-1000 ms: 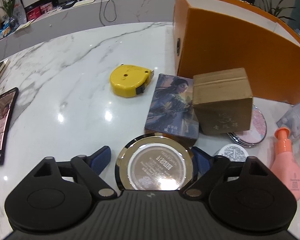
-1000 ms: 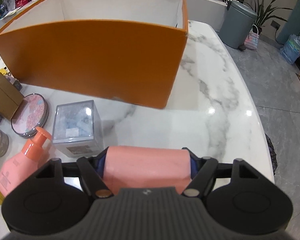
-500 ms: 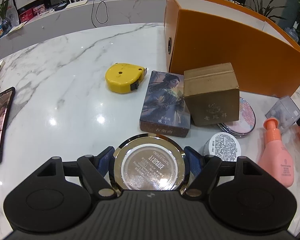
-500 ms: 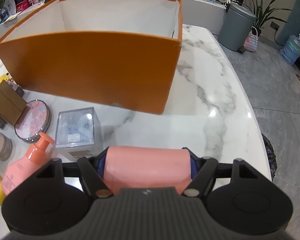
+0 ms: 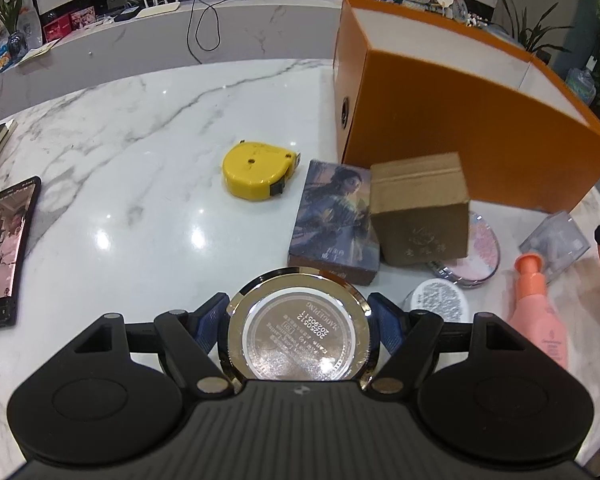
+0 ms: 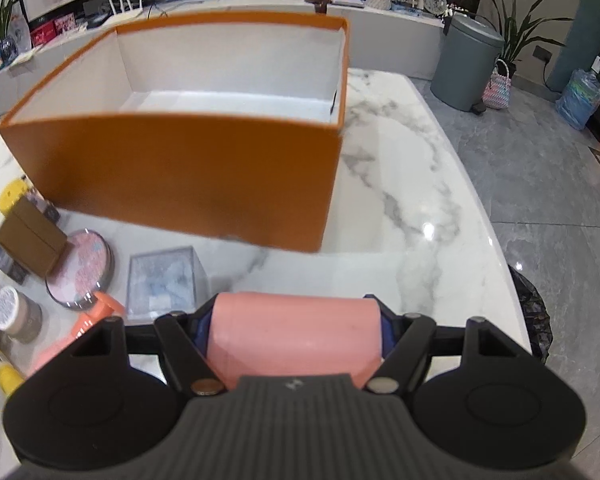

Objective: Organize rigid objects
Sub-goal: 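Carry the compact and pink cylinder into the orange box with both tools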

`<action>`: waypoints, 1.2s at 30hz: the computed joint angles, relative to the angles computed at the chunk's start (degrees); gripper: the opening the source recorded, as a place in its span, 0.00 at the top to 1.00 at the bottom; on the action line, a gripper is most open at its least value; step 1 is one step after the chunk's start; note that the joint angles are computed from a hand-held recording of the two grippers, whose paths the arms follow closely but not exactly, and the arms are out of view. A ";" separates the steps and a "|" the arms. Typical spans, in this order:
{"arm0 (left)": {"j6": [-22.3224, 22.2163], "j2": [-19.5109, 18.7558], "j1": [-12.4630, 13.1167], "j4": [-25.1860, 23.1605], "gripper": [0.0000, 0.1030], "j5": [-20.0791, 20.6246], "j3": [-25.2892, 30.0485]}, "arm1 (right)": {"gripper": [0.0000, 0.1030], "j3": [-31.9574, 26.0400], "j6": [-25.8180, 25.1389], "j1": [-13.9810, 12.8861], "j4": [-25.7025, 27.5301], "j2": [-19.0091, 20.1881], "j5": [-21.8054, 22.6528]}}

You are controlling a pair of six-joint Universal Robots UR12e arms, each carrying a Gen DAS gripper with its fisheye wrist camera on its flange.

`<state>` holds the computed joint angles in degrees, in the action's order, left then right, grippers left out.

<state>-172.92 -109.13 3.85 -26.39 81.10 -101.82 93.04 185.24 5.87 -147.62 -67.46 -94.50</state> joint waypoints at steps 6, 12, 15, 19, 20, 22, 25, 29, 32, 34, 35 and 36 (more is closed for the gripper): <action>1.75 1.87 0.58 -1.16 0.15 -2.73 -0.81 | 0.30 0.93 1.52 -0.21 -2.01 -1.46 0.48; 2.56 3.35 0.92 -2.21 0.15 -3.83 -1.02 | 0.30 1.96 1.96 -0.25 -2.55 -2.92 0.51; 3.12 3.62 0.64 -2.43 0.15 -3.62 -0.24 | 0.30 1.79 2.04 -0.26 -4.20 -3.48 1.06; 3.37 3.53 0.05 -1.66 0.15 -3.78 1.96 | 0.30 0.54 2.35 -0.30 -6.65 -3.61 2.38; 3.68 3.36 -0.14 -1.64 0.15 -4.09 2.77 | 0.30 0.16 2.18 -0.31 -6.94 -3.57 2.77; 4.48 2.79 -0.53 -2.12 0.15 -4.88 4.89 | 0.30 -0.72 1.89 -0.37 -7.11 -3.37 3.69; 5.54 1.20 -1.28 -3.78 0.15 -6.07 9.07 | 0.30 -2.67 1.50 -0.32 -6.57 -2.66 4.58; 6.69 -1.91 -2.97 -5.16 0.15 -5.99 15.71 | 0.30 -6.63 -0.25 -0.21 -5.65 -0.84 5.15; 7.34 -4.85 -4.31 -6.67 0.15 -6.01 21.24 | 0.30 -10.78 -1.70 -0.28 -4.23 1.25 5.76; 8.01 -7.26 -5.07 -9.71 0.15 -6.04 25.58 | 0.30 -14.41 -2.73 -0.34 -2.71 3.11 5.98; 7.64 -8.40 -5.24 -11.33 0.15 -6.50 27.47 | 0.30 -16.32 -3.12 -0.41 -1.64 4.12 6.08; 7.12 -9.52 -5.26 -12.87 0.15 -7.68 29.16 | 0.30 -18.20 -3.28 -0.46 -0.38 5.13 6.07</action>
<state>-165.80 -118.65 -1.41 -39.26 73.43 -72.66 74.84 181.96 5.40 -148.01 -62.33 -88.43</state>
